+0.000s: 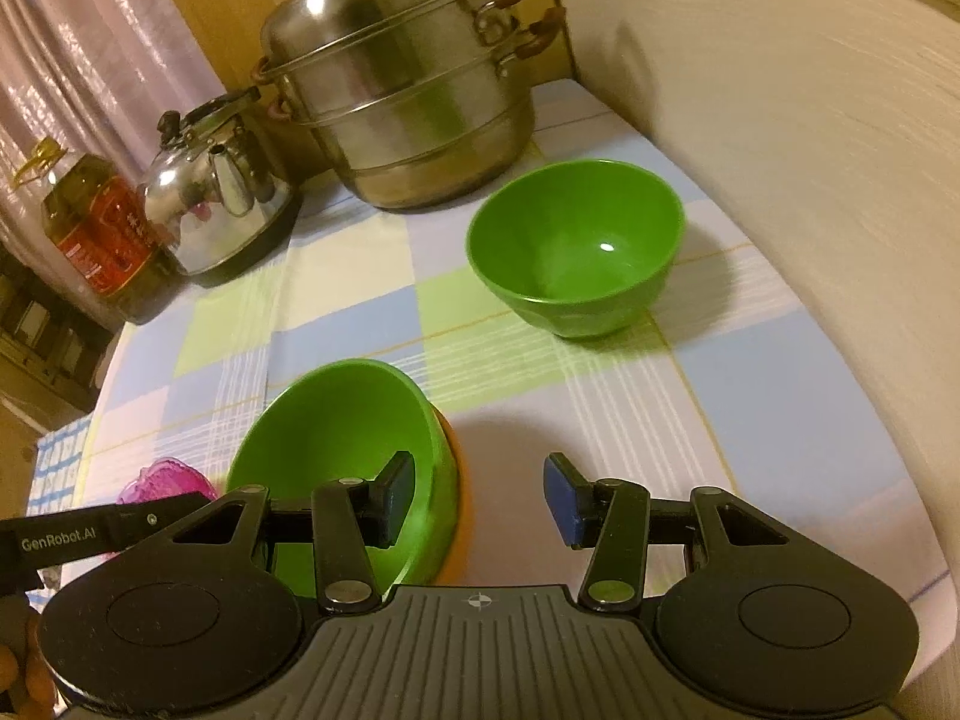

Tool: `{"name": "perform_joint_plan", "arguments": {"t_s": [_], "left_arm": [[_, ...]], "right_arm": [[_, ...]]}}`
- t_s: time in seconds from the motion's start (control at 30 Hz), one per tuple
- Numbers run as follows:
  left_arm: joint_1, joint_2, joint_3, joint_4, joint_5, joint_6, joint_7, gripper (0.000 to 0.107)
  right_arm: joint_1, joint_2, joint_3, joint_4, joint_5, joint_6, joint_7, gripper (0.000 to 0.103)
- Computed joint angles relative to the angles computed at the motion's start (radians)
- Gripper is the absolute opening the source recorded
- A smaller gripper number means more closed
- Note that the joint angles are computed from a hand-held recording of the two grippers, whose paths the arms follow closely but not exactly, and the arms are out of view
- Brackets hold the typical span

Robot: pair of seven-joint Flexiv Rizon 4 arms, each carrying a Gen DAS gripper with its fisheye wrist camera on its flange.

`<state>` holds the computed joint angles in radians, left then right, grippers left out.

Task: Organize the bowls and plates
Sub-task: 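Lower the green bowl into the orange bowl and open both grippers, then move both open grippers to the smaller green bowl by the wall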

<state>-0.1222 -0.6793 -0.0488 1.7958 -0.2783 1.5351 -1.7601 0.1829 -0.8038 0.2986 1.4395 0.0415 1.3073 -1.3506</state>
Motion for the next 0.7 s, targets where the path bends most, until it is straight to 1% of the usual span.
{"name": "perform_joint_plan", "arguments": {"t_s": [0.17,0.23,0.37,0.6,0.7], "left_arm": [[-0.034,0.022,0.021,0.014,0.018,0.010,-0.008,0.025],[-0.047,0.030,0.024,0.021,0.027,0.015,-0.008,0.032],[-0.083,0.039,0.035,0.026,0.045,0.018,-0.010,0.039],[-0.165,0.048,0.088,0.021,0.082,0.009,-0.035,0.051],[-0.206,0.049,0.124,0.010,0.106,-0.006,-0.052,0.052]], "right_arm": [[0.001,0.054,-0.018,0.080,0.002,0.021,0.013,0.048],[0.001,0.073,-0.021,0.111,0.001,0.033,0.019,0.048],[0.003,0.112,-0.033,0.175,-0.015,0.062,0.025,0.048],[-0.006,0.166,-0.043,0.259,-0.033,0.108,0.050,0.048],[-0.017,0.184,-0.044,0.284,-0.037,0.119,0.063,0.048]]}}
